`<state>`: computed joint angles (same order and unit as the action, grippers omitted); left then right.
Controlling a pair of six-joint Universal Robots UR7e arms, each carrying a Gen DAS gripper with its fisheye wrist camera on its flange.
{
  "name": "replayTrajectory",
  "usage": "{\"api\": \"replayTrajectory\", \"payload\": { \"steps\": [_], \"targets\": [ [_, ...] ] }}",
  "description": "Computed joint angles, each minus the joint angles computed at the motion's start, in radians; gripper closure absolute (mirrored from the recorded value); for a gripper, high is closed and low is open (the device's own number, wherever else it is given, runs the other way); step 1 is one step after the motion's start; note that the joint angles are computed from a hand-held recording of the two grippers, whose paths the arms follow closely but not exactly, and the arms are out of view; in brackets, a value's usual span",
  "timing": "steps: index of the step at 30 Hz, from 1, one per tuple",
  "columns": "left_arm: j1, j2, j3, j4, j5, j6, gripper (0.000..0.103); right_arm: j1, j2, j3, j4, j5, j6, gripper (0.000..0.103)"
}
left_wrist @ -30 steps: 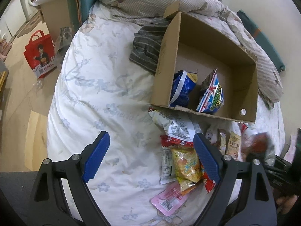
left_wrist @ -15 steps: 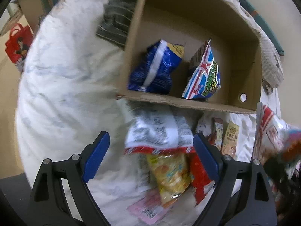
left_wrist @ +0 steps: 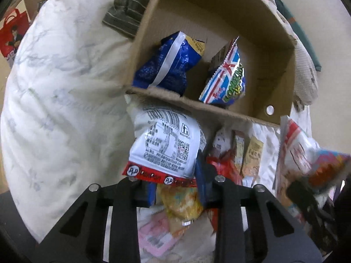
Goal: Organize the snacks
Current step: 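Carry both white bags into the box and open both grippers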
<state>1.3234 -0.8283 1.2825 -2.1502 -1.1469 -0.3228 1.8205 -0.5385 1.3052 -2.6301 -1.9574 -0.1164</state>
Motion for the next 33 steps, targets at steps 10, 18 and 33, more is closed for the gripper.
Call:
{"api": "replayTrajectory", "payload": {
  "steps": [10,18,33],
  "targets": [
    [-0.061,-0.179,0.208,-0.026,0.061,-0.021,0.079,0.006,-0.023,0.030,-0.036,0.039,-0.014,0.055],
    [-0.156,-0.223,0.264,-0.260,0.208,0.186,0.080,0.013,-0.033,0.029,-0.103,0.057,-0.017,0.055],
    [-0.154,0.016,-0.055,-0.333,0.253,0.451,0.080,0.011,0.118,-0.286,-0.001,-0.044,-0.035,0.055]
  ]
}}
